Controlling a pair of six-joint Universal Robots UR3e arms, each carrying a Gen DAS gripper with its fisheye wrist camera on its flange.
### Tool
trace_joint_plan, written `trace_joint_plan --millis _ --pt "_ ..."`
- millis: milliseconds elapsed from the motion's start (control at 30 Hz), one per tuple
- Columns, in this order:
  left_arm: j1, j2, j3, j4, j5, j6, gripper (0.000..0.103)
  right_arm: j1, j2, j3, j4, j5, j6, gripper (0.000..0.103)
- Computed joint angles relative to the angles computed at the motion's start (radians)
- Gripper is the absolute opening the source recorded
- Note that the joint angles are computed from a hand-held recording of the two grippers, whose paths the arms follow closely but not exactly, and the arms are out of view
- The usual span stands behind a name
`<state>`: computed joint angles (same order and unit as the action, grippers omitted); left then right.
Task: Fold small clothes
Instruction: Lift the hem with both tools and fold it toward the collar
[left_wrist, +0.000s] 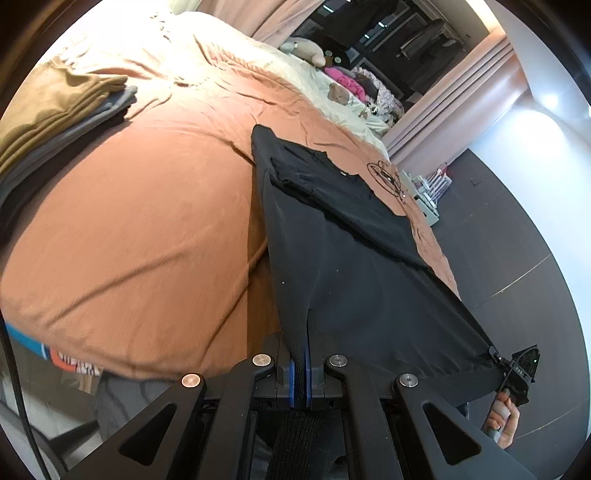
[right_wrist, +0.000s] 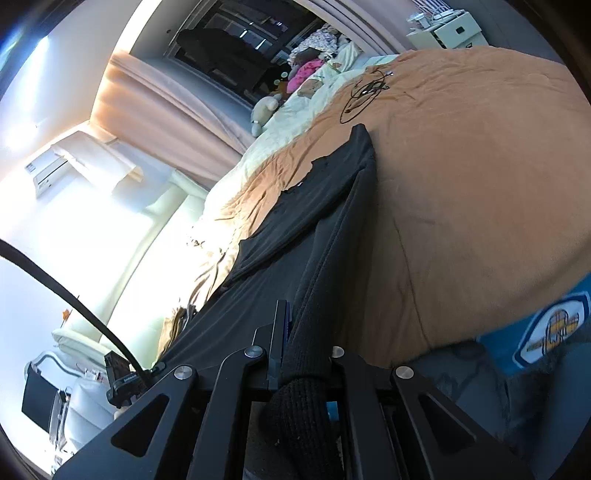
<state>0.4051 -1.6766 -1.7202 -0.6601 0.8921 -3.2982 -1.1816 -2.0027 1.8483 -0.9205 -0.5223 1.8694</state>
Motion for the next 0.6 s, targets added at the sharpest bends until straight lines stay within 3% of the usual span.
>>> trace_joint_plan --millis 67,333,600 --pt "0.008 0.040 -0.041 0.009 -0.010 0.005 0.003 -0.060 -0.011 -0.025 0.140 -0.028 -0.122 0.002" --pt "0.086 0.246 -0.245 0.004 -0.070 0.048 0.003 -0.184 -0.046 -0.049 0.347 -0.113 -0.328 0.002" --pt "0.193 0.436 -0.416 -0.092 -0.132 0.149 0.003 -0.268 -0.079 -0.082 0.457 -0.186 -0.431 0.002"
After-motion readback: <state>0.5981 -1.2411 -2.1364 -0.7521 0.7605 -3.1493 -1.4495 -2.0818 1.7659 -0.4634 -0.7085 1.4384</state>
